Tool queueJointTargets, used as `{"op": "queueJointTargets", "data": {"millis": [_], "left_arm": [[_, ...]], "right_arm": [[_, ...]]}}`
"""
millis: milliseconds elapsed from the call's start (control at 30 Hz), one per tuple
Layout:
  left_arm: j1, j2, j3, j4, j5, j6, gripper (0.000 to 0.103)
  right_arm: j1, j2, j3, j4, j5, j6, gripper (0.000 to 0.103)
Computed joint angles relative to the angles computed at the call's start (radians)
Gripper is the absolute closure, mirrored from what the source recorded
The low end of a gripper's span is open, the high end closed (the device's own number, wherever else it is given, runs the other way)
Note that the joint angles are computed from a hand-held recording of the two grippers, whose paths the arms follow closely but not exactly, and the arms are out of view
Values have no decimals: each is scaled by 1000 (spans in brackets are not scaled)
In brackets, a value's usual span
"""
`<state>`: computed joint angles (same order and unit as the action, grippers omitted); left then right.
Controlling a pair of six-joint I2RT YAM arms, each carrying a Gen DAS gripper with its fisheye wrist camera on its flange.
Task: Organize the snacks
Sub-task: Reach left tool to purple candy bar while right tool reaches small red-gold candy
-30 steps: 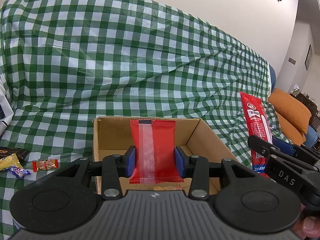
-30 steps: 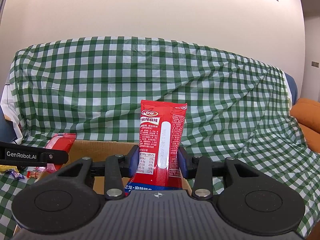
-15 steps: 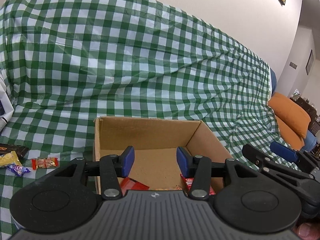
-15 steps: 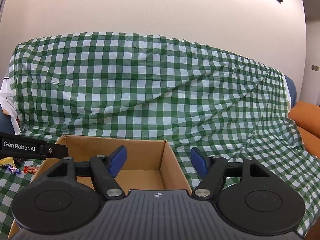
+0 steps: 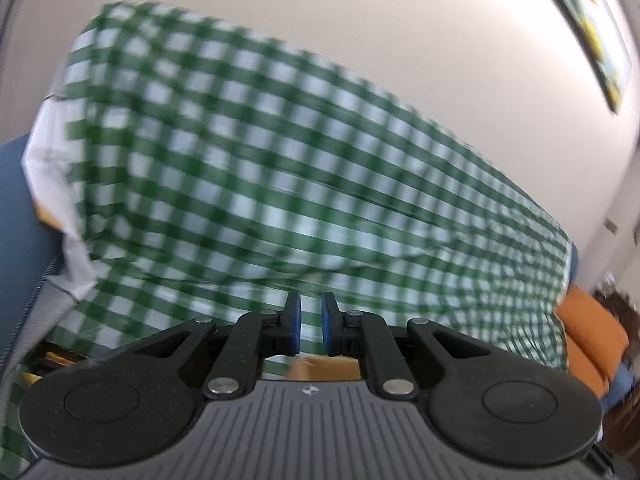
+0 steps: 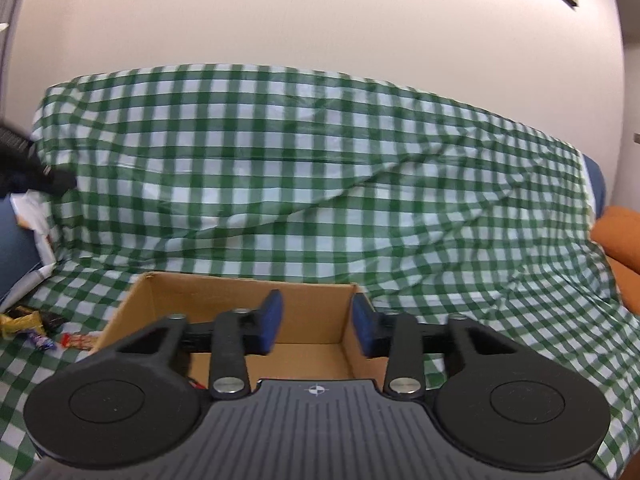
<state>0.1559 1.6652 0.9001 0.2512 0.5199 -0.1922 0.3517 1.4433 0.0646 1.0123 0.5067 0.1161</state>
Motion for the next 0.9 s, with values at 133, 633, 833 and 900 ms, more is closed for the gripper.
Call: {"op": "queueJointTargets", "data": {"millis": [133, 633, 833, 900], "left_arm": [[125, 130, 26, 33, 39, -26, 92], [368, 571, 453, -427, 124, -562, 52], [354, 677, 552, -455, 87, -588, 46], [345, 689, 565, -459, 56, -582, 48]], "right_arm": [[32, 10, 7, -1, 28, -6, 68], [100, 48, 64, -56, 59, 1, 68], [149, 84, 103, -69, 78, -12, 68], [164, 91, 113, -75, 86, -10, 68]]}}
